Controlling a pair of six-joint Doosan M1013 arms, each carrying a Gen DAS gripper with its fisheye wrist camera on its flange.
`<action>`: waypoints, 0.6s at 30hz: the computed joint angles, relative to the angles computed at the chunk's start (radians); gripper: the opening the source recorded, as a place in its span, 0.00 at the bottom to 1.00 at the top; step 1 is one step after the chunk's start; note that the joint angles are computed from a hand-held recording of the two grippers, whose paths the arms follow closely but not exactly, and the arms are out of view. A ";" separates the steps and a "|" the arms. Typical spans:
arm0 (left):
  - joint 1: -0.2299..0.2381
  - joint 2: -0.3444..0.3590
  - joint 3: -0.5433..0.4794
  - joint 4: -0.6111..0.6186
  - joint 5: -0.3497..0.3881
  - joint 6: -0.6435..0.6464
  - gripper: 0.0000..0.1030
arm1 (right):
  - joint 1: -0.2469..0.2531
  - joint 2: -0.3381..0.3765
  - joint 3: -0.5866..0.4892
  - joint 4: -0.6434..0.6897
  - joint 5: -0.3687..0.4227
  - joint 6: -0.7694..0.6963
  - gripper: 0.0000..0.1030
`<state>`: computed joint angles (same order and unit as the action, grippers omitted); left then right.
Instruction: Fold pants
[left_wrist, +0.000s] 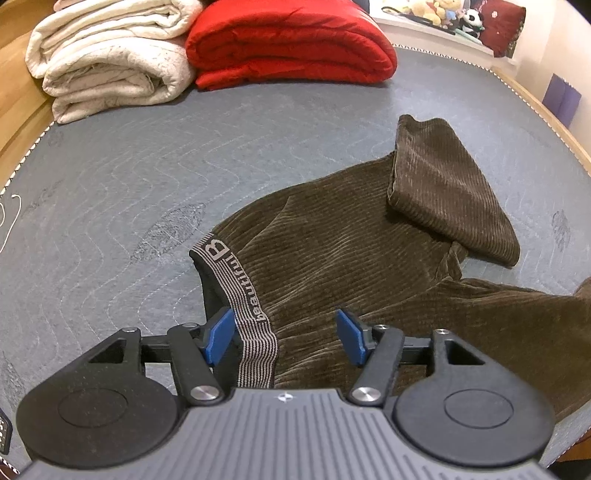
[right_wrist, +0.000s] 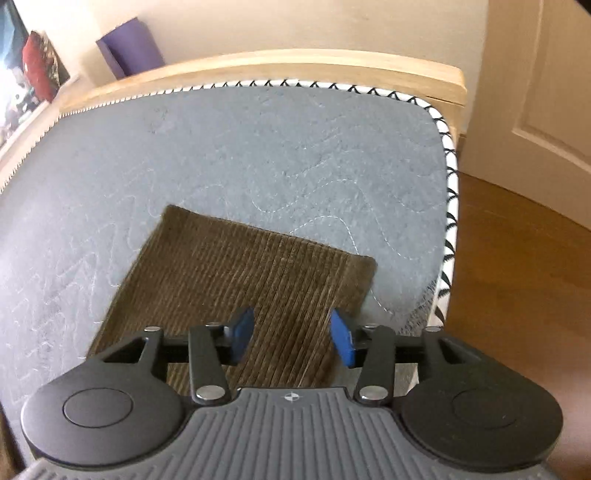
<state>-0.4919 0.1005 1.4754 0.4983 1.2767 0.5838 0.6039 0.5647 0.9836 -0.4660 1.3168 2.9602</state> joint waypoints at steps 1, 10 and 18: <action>0.000 0.001 0.000 0.000 0.003 0.002 0.66 | -0.007 0.019 -0.023 0.027 0.053 -0.031 0.46; 0.006 0.009 -0.008 -0.002 -0.004 0.012 0.67 | 0.028 0.053 -0.076 -0.115 -0.219 -0.084 0.37; 0.003 0.038 -0.024 -0.015 0.016 0.039 0.68 | 0.001 0.202 -0.263 0.047 -0.259 -0.175 0.44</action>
